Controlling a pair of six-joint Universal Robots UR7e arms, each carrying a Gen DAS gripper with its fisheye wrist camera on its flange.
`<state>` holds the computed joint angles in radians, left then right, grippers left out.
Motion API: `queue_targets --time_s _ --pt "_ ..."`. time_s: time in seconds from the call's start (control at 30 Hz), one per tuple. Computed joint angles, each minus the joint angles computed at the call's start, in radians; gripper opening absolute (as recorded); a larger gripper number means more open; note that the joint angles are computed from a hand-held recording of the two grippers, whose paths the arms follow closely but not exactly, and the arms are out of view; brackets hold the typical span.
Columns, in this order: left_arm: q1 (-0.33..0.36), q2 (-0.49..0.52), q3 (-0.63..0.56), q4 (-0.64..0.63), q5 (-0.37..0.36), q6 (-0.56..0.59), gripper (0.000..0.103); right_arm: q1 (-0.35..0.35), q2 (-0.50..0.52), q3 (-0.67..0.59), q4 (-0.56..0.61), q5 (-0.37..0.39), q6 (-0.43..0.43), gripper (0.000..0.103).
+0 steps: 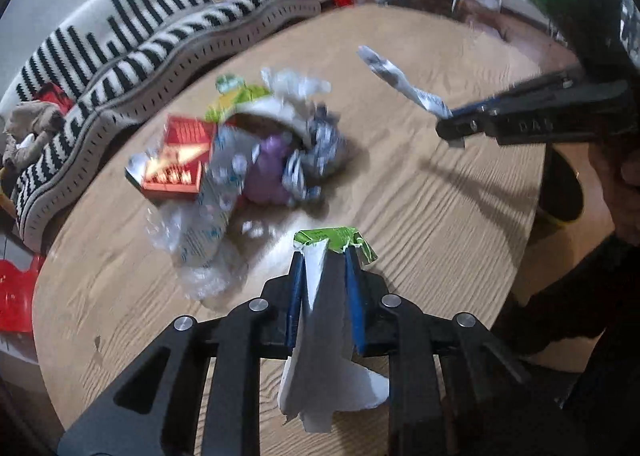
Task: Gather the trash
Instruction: 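Carry both items over the trash bin and open both tools to drop them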
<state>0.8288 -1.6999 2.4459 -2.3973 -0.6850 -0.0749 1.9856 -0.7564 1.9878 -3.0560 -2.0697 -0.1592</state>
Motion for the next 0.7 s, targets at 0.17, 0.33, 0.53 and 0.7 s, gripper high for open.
queue_targets --time_s 0.17,0.33,0.53,0.7 --pt "-0.074 0.052 -0.020 -0.066 -0.021 -0.074 0.020 -0.038 -0.146 0.109 -0.097 0.012 -0.007 0.011" --pt "-0.111 0.245 -0.068 -0.254 -0.094 -0.108 0.020 -0.136 -0.314 0.232 -0.159 0.003 0.002 0.011" --pt "-0.134 0.550 -0.159 -0.515 -0.261 -0.065 0.020 -0.333 -0.543 0.387 -0.224 -0.013 -0.022 0.011" --pt "-0.146 0.785 -0.256 -0.624 -0.406 -0.050 0.020 -0.527 -0.673 0.459 -0.209 0.044 -0.059 0.011"
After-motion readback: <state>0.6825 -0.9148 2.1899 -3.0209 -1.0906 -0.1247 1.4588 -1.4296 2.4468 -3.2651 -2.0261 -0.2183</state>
